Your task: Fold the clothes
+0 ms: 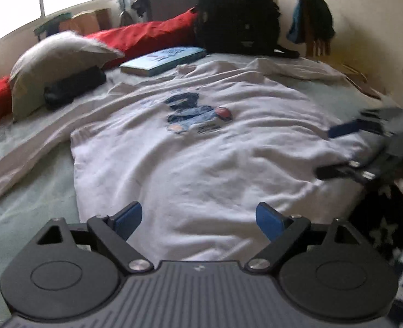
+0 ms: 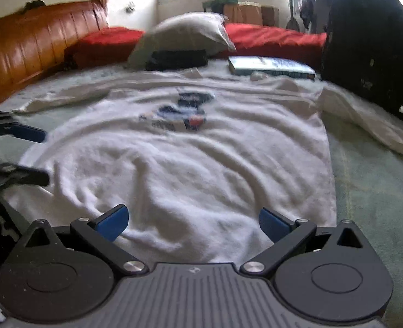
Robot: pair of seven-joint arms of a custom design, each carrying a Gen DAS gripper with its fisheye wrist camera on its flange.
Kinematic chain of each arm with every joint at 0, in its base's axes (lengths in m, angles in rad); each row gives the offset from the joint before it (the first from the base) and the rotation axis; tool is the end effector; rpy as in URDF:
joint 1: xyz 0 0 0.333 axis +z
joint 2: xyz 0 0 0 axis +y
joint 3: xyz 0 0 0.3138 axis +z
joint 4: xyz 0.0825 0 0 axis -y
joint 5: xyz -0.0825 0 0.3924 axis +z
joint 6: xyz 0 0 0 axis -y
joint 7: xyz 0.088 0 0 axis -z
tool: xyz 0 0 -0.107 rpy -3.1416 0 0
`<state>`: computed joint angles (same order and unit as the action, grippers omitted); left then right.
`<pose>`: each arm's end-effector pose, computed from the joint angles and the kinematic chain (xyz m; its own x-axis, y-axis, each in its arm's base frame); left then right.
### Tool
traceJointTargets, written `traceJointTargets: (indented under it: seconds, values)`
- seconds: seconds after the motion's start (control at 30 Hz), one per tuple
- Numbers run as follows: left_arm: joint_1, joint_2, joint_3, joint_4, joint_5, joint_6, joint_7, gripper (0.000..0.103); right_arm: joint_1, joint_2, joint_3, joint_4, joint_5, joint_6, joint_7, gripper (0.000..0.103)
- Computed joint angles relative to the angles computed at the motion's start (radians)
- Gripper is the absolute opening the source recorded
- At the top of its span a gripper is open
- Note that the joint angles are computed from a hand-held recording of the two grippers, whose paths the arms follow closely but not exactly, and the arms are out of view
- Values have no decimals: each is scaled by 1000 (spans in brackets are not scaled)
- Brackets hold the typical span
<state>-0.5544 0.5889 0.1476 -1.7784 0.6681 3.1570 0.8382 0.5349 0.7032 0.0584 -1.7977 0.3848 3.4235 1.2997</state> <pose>0.6143 -0.3409 0.2980 -0.3826 -0.9235 -0.0291 -0.6402 0.2877 -0.7123 0.6062 0.3490 0.2533 0.4213 -0.9055 -0.0514 -0.5788 -0.2248 -0.7839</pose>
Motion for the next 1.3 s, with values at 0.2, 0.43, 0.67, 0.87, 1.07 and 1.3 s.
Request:
traceJointTargets:
  seconds: [0.2, 0.43, 0.67, 0.87, 1.07, 1.3]
  values:
    - [22, -33, -3, -83, -47, 27, -60, 90, -45, -6, 40, -62, -26, 40, -4, 103]
    - [71, -25, -33, 15, -30, -17, 2, 90, 9, 0, -8, -54, 16, 43, -24, 103]
    - [221, 190, -200, 329, -194, -243, 144, 92, -1, -1, 4, -59, 19, 48, -35, 103]
    - [138, 154, -55, 304, -124, -258, -79, 90, -23, 6, 24, -54, 4, 53, -34, 103]
    - [199, 75, -180, 164, -73, -82, 32, 93, -15, 10, 18, -50, 11, 59, -36, 103]
    - [43, 26, -65, 45, -30, -104, -4, 94, -2, 2, 9, -61, 23, 63, -45, 103]
